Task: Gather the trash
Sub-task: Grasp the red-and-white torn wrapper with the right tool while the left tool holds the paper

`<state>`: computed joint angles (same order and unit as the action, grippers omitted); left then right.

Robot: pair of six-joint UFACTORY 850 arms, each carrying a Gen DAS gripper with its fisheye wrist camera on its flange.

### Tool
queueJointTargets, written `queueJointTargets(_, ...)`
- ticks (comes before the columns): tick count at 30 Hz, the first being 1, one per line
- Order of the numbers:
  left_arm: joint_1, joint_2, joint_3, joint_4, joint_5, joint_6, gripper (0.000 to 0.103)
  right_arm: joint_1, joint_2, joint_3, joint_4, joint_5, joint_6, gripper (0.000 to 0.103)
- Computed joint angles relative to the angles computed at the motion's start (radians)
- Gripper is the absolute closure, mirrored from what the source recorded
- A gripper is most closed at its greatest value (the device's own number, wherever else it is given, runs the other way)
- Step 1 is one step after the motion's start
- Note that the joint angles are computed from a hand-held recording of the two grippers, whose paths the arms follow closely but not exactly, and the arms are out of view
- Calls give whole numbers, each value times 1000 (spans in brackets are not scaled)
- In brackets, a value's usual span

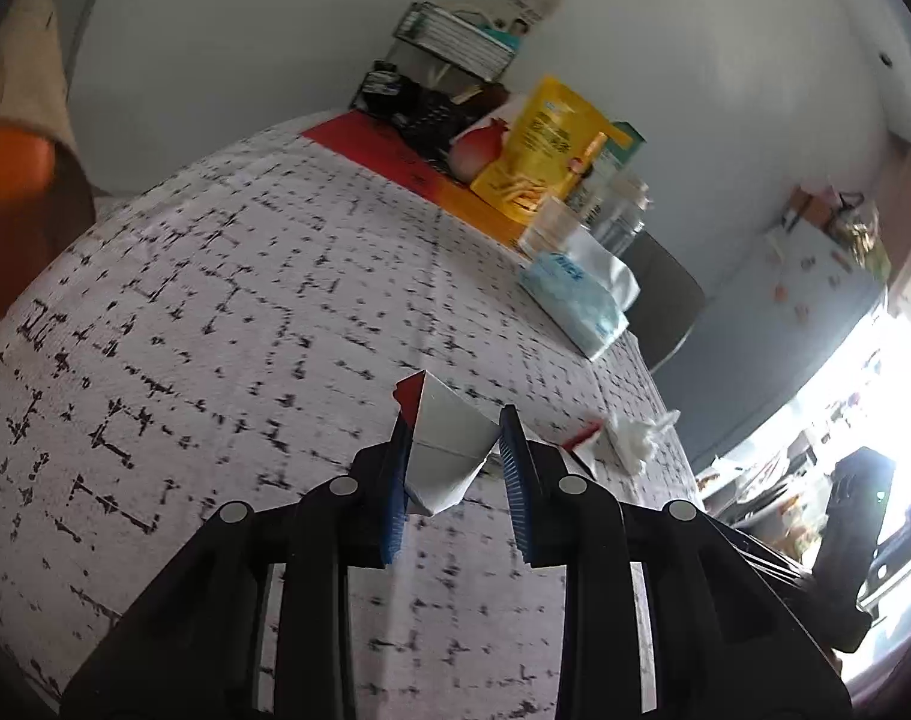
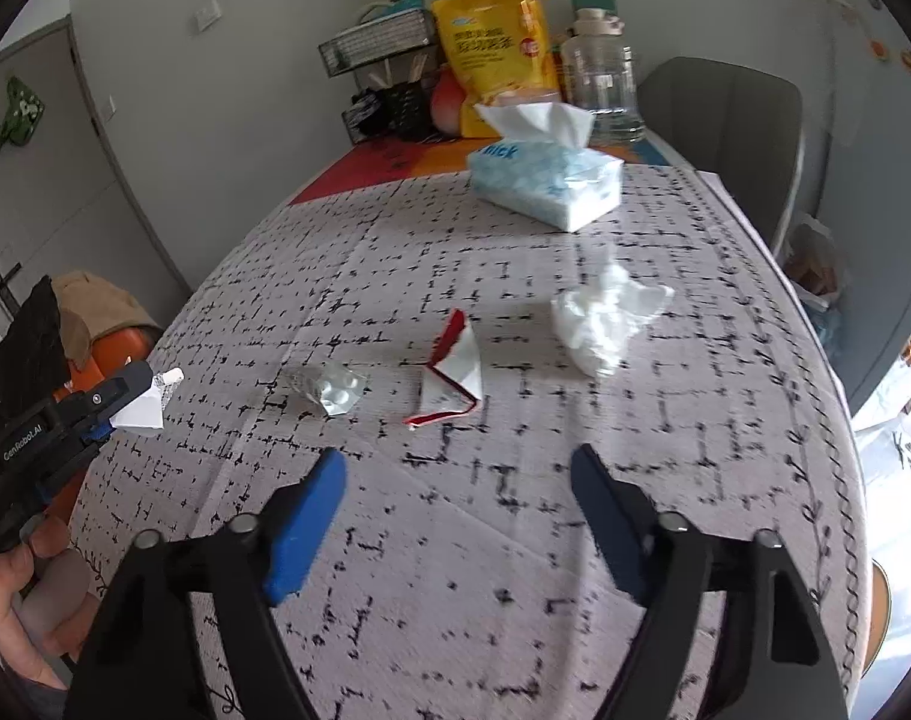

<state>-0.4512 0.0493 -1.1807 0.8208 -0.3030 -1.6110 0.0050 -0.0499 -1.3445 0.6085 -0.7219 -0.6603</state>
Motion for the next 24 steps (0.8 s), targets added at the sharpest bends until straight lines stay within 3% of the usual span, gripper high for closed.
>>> queueJointTargets(8,40,-10,20,-54,44,29,75,45,-79,-56,-69,14,76,34)
queueJointTargets(17,45,-12,19,-70,34,40,75,100,-142,-87,-178,88,137,41)
queueJointTargets(20,42,-11,17,-69,25,39,75,109,-156,-89,-211,111,151,57)
queueJointTargets(21,41,-10,16,-69,22,38,75,113,-156,-90,-236,115,159,70)
queueJointTargets(24,34,-9,12,-50,13,23,75,99,-153,-95,-171,75,98,72)
